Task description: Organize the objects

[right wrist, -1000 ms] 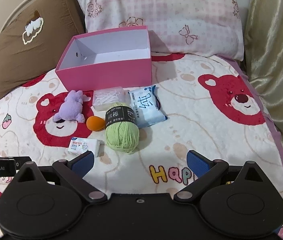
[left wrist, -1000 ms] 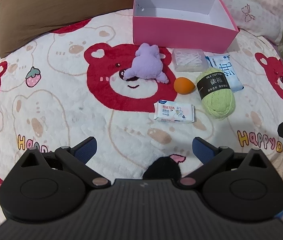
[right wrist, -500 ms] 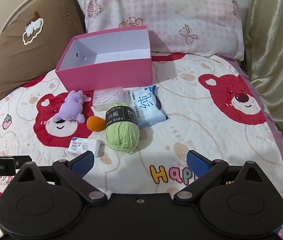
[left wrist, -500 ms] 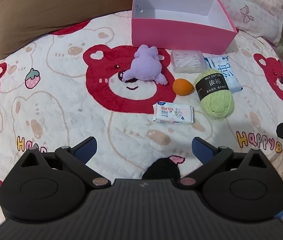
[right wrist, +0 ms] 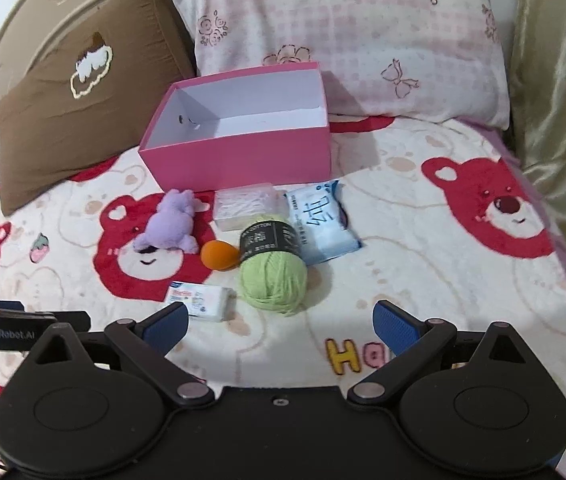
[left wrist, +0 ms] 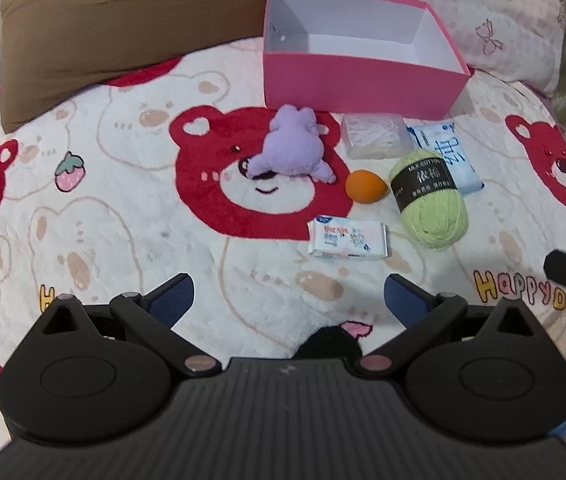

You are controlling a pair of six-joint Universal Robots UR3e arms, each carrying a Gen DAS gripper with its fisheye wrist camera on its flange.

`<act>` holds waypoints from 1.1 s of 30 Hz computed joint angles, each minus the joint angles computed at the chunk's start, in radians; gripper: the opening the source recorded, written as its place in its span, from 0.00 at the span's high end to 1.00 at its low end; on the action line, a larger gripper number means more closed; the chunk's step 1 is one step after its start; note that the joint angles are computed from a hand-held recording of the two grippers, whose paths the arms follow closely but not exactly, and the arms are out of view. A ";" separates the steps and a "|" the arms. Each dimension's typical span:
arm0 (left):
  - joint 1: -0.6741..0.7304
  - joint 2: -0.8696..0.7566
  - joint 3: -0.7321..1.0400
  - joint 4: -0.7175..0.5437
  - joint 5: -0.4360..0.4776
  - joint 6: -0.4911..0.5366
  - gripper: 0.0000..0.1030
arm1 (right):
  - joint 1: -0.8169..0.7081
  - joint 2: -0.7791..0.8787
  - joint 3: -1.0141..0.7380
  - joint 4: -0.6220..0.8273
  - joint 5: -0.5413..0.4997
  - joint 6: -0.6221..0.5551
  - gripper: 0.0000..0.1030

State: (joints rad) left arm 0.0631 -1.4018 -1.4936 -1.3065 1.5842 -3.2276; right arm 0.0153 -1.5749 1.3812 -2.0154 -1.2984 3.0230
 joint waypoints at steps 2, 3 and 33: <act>0.004 0.004 0.003 -0.005 -0.009 -0.004 0.00 | 0.009 -0.003 0.009 -0.012 -0.012 -0.012 0.03; 0.007 0.007 0.004 -0.008 -0.013 -0.009 0.00 | 0.010 -0.007 0.015 -0.020 -0.015 -0.017 0.03; -0.003 -0.097 0.114 -0.068 -0.031 0.118 0.03 | -0.038 0.065 -0.040 0.146 0.226 -0.375 0.03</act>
